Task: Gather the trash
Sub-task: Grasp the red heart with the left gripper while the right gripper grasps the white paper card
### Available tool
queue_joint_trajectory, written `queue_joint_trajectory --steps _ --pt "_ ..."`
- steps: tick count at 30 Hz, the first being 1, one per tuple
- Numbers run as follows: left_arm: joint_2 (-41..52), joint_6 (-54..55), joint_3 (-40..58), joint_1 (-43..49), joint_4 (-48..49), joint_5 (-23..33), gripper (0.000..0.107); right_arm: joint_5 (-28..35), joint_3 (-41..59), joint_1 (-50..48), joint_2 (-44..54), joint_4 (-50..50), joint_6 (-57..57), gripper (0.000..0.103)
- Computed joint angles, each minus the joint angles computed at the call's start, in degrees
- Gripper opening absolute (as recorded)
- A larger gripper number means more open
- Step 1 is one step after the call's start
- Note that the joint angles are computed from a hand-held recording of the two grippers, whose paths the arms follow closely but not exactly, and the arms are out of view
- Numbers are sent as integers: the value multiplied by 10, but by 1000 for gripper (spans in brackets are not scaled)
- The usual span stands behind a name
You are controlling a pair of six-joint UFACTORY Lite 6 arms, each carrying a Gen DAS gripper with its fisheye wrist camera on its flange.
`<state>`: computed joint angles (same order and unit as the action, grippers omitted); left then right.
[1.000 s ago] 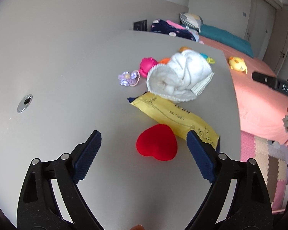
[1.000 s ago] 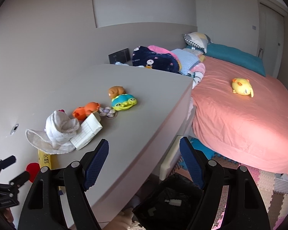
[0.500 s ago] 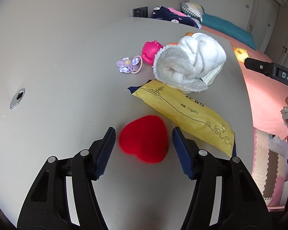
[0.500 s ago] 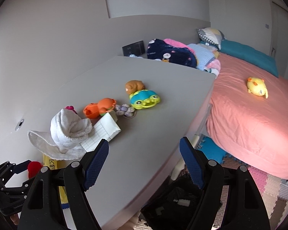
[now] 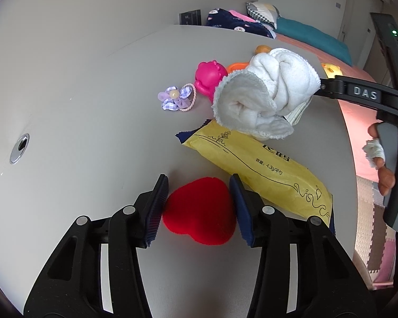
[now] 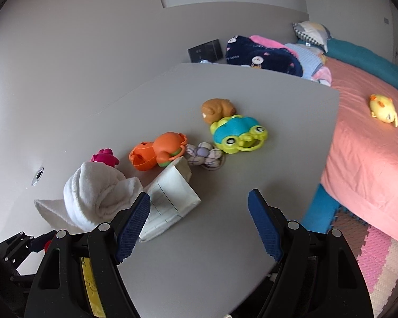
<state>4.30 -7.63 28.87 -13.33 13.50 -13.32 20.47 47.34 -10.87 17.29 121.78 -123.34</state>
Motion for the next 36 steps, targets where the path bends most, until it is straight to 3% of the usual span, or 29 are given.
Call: queue_joint_trajectory --steps 2,3,6,9,11,13,14,19,27,29,31,36 --pt "1 59 4 -6 -60 2 47 1 10 6 14 -2 5 76" --pt "2 65 4 -7 -65 2 47 2 14 8 19 -4 8 71" --pt "6 2 9 3 3 3 47 18 34 6 38 -79 80 53" --pt "4 -21 8 7 28 3 47 18 50 6 49 -122 132 51" --pt "3 -11 7 5 17 3 47 22 56 5 53 -137 150 44" --pt "3 -11 7 4 16 4 47 24 59 2 58 -139 154 21" --pt "4 -10 8 4 16 4 47 33 63 -3 65 -152 168 15" --pt "5 -8 9 3 13 4 47 45 44 -12 52 -123 135 6" --pt "8 -4 11 2 8 3 47 63 65 -26 47 -175 173 9" --pt "4 -3 6 1 7 3 47 67 57 -32 40 -163 165 18" --pt "4 -3 6 1 7 2 47 75 45 -39 28 -142 148 41" --pt "1 -1 3 -1 4 2 47 69 65 -27 36 -143 147 42"
